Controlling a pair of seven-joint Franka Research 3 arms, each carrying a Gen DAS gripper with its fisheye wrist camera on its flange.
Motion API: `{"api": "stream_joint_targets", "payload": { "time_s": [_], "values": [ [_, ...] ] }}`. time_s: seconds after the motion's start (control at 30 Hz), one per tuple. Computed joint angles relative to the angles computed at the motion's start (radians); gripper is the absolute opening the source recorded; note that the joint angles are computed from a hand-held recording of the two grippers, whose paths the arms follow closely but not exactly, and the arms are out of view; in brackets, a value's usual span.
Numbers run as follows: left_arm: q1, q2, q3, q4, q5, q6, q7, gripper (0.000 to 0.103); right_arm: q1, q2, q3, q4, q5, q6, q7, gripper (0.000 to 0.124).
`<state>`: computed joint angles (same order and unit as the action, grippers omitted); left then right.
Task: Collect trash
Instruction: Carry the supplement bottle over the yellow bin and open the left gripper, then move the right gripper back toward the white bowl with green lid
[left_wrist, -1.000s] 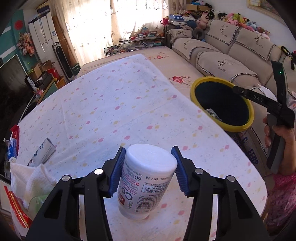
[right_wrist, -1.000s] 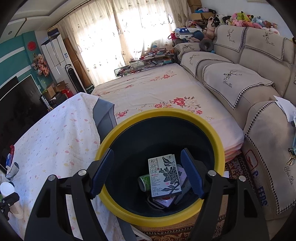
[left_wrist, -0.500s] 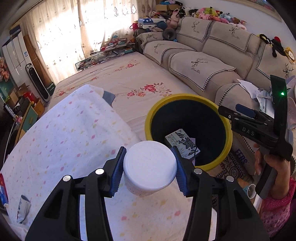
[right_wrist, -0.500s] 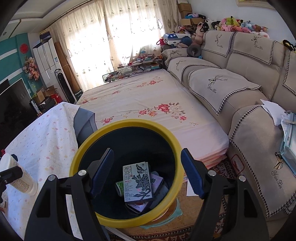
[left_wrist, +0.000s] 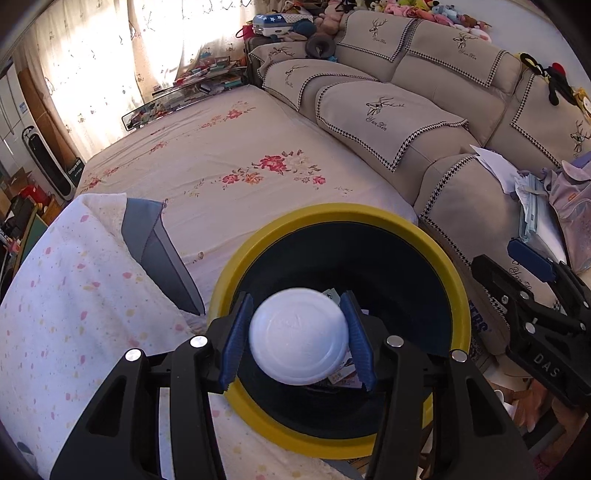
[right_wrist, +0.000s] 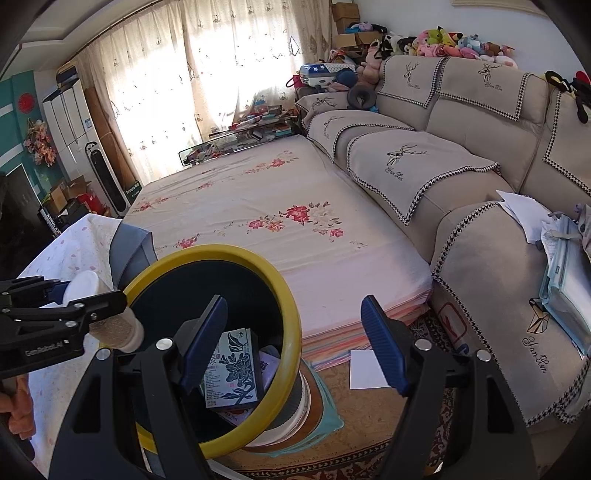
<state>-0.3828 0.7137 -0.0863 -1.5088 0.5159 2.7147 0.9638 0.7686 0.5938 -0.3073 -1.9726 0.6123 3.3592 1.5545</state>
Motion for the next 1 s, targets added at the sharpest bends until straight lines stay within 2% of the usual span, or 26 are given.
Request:
{"api": "stream_joint_targets", "payload": {
  "time_s": [0.03,0.1,0.2,0.27,0.33,0.4,0.53,0.67,0.77,0.9,1.0],
  "values": [
    [-0.002,0.006,0.002,0.009,-0.003,-0.008,-0.006,0.054,0.008,0.001,-0.006,0.0,0.003,-0.002,0.0,0.071],
    [-0.004,-0.007,0.01,-0.017,0.001,0.014,-0.03,0.065,0.009,-0.001,-0.003,-0.001,0.001,-0.001,-0.001,0.071],
    [-0.031,-0.075,0.054,-0.112,0.055,0.053,-0.106,0.066,-0.006,-0.01,0.019,-0.006,-0.005,0.01,-0.007,0.071],
    [-0.046,-0.153,0.084,-0.216,0.109,0.114,-0.187,0.067,-0.015,-0.018,0.036,-0.011,-0.004,0.018,-0.014,0.071],
    [-0.089,-0.253,0.147,-0.347,0.219,0.185,-0.323,0.074,-0.015,-0.023,0.045,-0.012,-0.001,0.019,-0.023,0.071],
    [-0.156,-0.34,0.232,-0.442,0.383,0.222,-0.507,0.081,-0.012,-0.029,0.052,-0.016,0.002,0.024,-0.033,0.071],
    [-0.224,-0.512,0.321,-0.605,0.706,0.225,-0.85,0.086,-0.005,-0.043,0.068,-0.028,0.013,0.036,-0.056,0.071],
    [-0.202,-0.689,0.306,-0.763,0.905,0.167,-1.071,0.091,0.029,-0.058,0.059,-0.038,0.038,0.034,-0.087,0.071],
    [-0.164,-0.838,0.267,-0.889,1.012,0.076,-1.195,0.096,0.071,-0.069,0.039,-0.048,0.061,0.035,-0.109,0.071],
    [-0.105,-1.027,0.204,-1.047,1.032,-0.026,-1.241,0.098,0.129,-0.084,0.018,-0.06,0.095,0.041,-0.137,0.071],
    [-0.061,-1.163,0.155,-1.159,0.997,-0.094,-1.223,0.098,0.173,-0.093,0.004,-0.06,0.117,0.038,-0.165,0.071]
  ]
}}
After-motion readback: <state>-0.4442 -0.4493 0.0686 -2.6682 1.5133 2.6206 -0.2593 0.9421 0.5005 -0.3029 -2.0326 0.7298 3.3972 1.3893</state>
